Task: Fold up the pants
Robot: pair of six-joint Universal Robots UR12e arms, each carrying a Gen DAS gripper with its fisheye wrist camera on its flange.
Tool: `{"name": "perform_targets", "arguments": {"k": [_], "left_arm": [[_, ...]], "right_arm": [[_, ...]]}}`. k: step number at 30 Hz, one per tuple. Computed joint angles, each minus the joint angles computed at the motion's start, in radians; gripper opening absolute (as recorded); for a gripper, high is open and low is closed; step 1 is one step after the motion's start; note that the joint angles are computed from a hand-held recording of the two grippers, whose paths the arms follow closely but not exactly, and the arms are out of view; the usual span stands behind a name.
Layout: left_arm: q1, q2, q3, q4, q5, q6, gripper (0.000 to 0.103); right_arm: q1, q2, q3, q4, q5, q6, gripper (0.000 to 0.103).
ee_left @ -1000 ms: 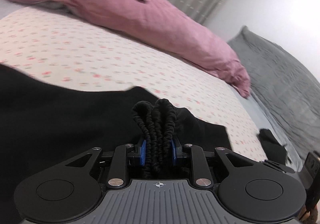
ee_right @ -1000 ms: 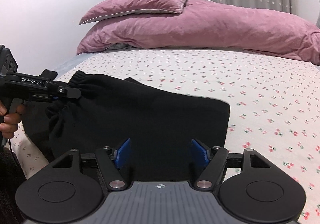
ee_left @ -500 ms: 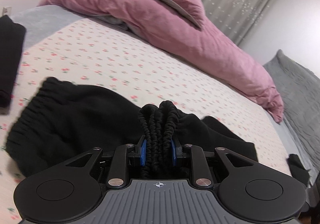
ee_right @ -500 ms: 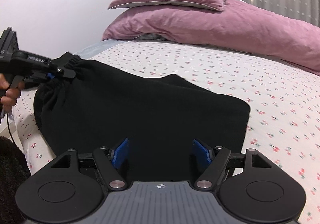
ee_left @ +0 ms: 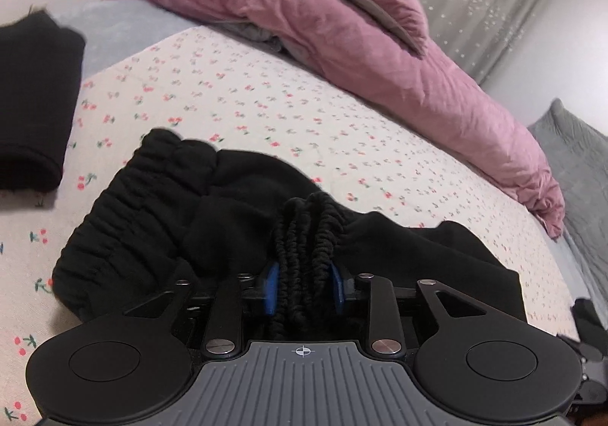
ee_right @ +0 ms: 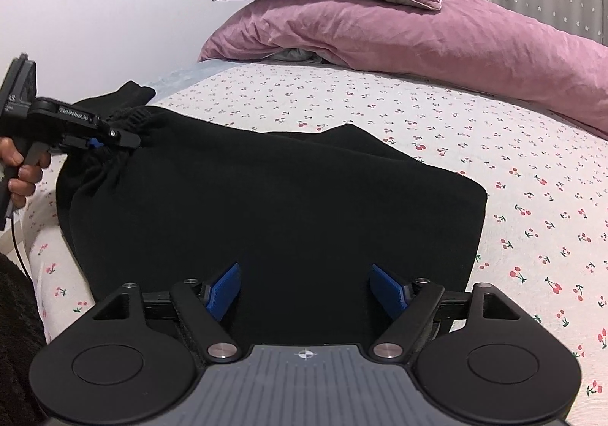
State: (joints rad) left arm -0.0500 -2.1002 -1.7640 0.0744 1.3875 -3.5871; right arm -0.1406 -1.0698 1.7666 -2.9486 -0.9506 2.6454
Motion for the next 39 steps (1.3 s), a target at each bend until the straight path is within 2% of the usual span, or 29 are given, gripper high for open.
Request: {"name": "perform_targets", "arguments": {"k": [1,2,4,6,9,11,13,15,17,19,21,23,26,29,31,33,35,39], "left_arm": [[-0.002,0.004,-0.001,0.000,0.005,0.008,0.041],[-0.004,0.008,-0.005,0.012,0.009,0.010,0.055],[-0.014,0.014,-0.018,0.067,0.040,0.009,0.066],[-0.031,0.025,-0.026,0.100,0.092,0.049,0.066],[-0.057,0.030,-0.028,0.154,0.129,0.157,0.065],[-0.067,0.029,-0.029,0.189,0.091,0.246,0.065],[-0.066,0.028,-0.031,0.194,-0.005,0.326,0.065],[-0.068,0.028,-0.029,0.156,-0.062,0.390,0.065],[-0.073,0.032,-0.025,0.062,-0.079,0.460,0.065],[-0.077,0.038,-0.025,-0.037,-0.057,0.513,0.065],[-0.081,0.044,-0.034,-0.097,0.000,0.550,0.065],[-0.072,0.048,-0.061,-0.076,-0.006,0.606,0.065],[-0.067,0.060,-0.081,-0.065,-0.014,0.605,0.065],[-0.091,0.063,-0.077,-0.059,0.042,0.585,0.067],[-0.106,0.058,-0.071,-0.033,0.057,0.556,0.072],[-0.110,0.053,-0.076,0.021,0.004,0.530,0.073],[-0.121,0.043,-0.071,0.053,-0.034,0.522,0.075],[-0.153,0.008,-0.039,0.077,-0.082,0.562,0.076]], "right_arm": [[-0.001,-0.002,0.001,-0.003,0.001,-0.002,0.077],[-0.003,-0.003,0.004,-0.011,0.005,-0.001,0.077],[-0.010,-0.006,0.008,-0.033,0.019,0.020,0.078],[-0.018,-0.007,0.009,-0.049,0.038,0.047,0.078],[-0.026,-0.005,0.008,-0.059,0.063,0.067,0.078],[-0.025,-0.005,0.007,-0.055,0.071,0.044,0.078],[-0.025,-0.007,0.012,-0.048,0.078,0.008,0.078],[-0.026,-0.013,0.017,-0.017,0.095,-0.044,0.077],[-0.030,-0.022,0.025,0.029,0.113,-0.114,0.077],[-0.031,-0.032,0.035,0.076,0.106,-0.204,0.077],[-0.034,-0.036,0.058,0.058,0.089,-0.269,0.077],[-0.046,-0.036,0.079,0.017,0.112,-0.292,0.077],[-0.065,-0.040,0.080,0.045,0.136,-0.284,0.077],[-0.087,-0.051,0.080,0.087,0.151,-0.275,0.077],[-0.102,-0.063,0.079,0.128,0.159,-0.247,0.078],[-0.117,-0.068,0.063,0.183,0.177,-0.176,0.078],[-0.135,-0.068,0.040,0.279,0.216,-0.102,0.079],[-0.168,-0.047,-0.020,0.543,0.353,-0.029,0.077]]}}
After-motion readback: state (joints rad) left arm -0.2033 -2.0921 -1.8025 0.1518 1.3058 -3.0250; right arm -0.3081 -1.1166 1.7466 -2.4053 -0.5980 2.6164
